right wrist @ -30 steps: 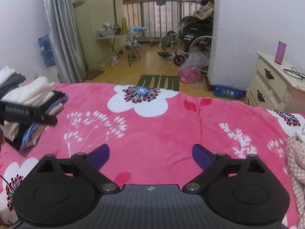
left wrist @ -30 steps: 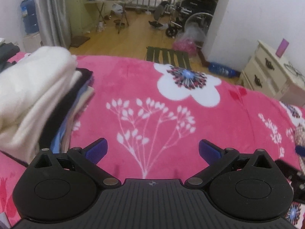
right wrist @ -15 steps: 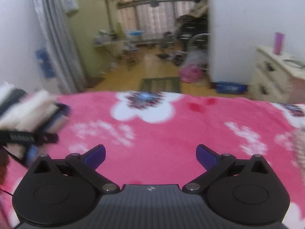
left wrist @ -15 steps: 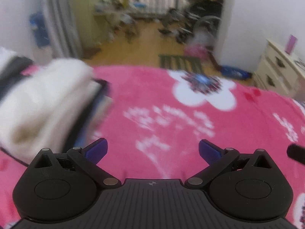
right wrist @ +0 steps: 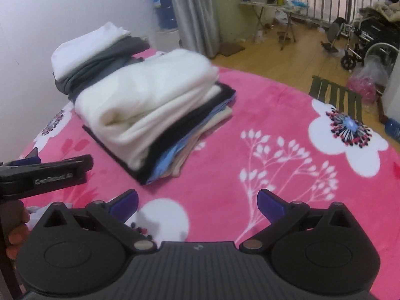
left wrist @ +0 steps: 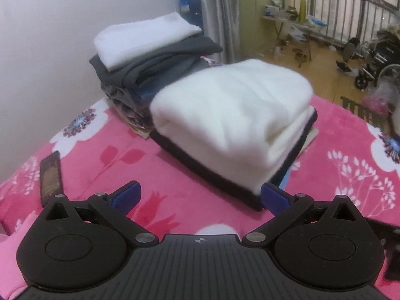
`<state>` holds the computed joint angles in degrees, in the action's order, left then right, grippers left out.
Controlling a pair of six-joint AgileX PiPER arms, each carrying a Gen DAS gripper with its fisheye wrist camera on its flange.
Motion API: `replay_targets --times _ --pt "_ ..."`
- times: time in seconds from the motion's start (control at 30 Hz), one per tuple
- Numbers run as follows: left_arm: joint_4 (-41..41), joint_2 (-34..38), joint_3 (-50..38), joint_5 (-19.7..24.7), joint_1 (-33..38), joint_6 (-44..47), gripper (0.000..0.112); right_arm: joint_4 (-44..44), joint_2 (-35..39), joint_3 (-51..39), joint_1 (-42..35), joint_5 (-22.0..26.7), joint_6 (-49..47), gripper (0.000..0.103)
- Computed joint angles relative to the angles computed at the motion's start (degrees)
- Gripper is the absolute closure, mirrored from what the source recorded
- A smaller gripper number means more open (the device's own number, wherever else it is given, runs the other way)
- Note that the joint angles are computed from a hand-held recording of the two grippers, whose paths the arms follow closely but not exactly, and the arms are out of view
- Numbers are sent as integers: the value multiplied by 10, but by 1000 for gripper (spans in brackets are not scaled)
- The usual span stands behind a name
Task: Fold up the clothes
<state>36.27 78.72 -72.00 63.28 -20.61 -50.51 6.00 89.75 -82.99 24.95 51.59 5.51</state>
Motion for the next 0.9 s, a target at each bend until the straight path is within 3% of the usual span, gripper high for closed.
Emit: replay_targets --times 0.13,0.4,0.9 --pt "-8 0 -20 30 -13 1 10 -71 -39 34 29 -18 76 0" --pt "21 -33 -11 38 -44 -55 10 -161 -45 19 58 19 141 0" --pt "24 -14 -18 56 -58 -64 10 -204 -48 17 76 12 121 0"
